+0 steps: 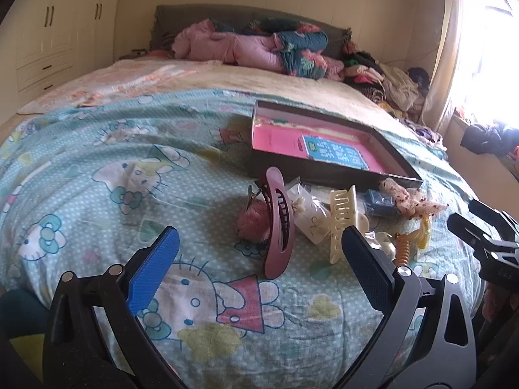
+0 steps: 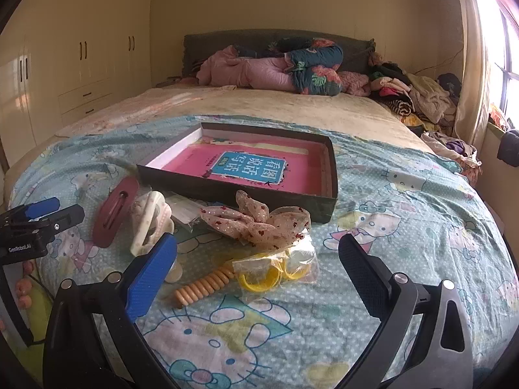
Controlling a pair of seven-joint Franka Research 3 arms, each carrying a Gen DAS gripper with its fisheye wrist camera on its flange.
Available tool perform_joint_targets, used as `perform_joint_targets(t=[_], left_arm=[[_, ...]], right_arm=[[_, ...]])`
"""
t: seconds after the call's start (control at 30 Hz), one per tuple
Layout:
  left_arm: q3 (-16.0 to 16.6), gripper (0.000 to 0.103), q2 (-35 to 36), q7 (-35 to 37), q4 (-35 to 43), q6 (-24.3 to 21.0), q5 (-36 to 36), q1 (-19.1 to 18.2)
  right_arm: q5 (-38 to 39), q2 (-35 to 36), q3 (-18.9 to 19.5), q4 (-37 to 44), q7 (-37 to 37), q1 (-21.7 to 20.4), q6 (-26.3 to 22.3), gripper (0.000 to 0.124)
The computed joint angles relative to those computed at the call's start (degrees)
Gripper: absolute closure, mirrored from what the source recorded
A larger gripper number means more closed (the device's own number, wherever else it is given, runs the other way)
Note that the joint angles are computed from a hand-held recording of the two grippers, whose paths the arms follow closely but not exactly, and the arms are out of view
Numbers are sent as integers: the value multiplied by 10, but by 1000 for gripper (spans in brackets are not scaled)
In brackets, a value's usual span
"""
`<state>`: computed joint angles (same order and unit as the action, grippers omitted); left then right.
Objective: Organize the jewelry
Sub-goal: 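Grasp the maroon claw clip with the left tool while the right tool grasps the polka-dot bow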
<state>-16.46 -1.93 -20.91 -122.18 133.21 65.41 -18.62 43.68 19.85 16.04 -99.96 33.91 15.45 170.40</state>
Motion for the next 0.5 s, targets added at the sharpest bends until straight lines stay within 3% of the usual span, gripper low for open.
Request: perform_joint_targets(t=[0.13,0.27,0.5], left_arm=[[11,12,13,25,4,39,-17,9],[19,34,31,53,18,64,-40,14],[31,57,54,70,32,100,-64,15]], right_arm=[[-77,31,-43,40,67,34,-24,27],[-128,56,-54,72,102,41,-43,27],[-193,91,-60,115,124,46,-61,33]])
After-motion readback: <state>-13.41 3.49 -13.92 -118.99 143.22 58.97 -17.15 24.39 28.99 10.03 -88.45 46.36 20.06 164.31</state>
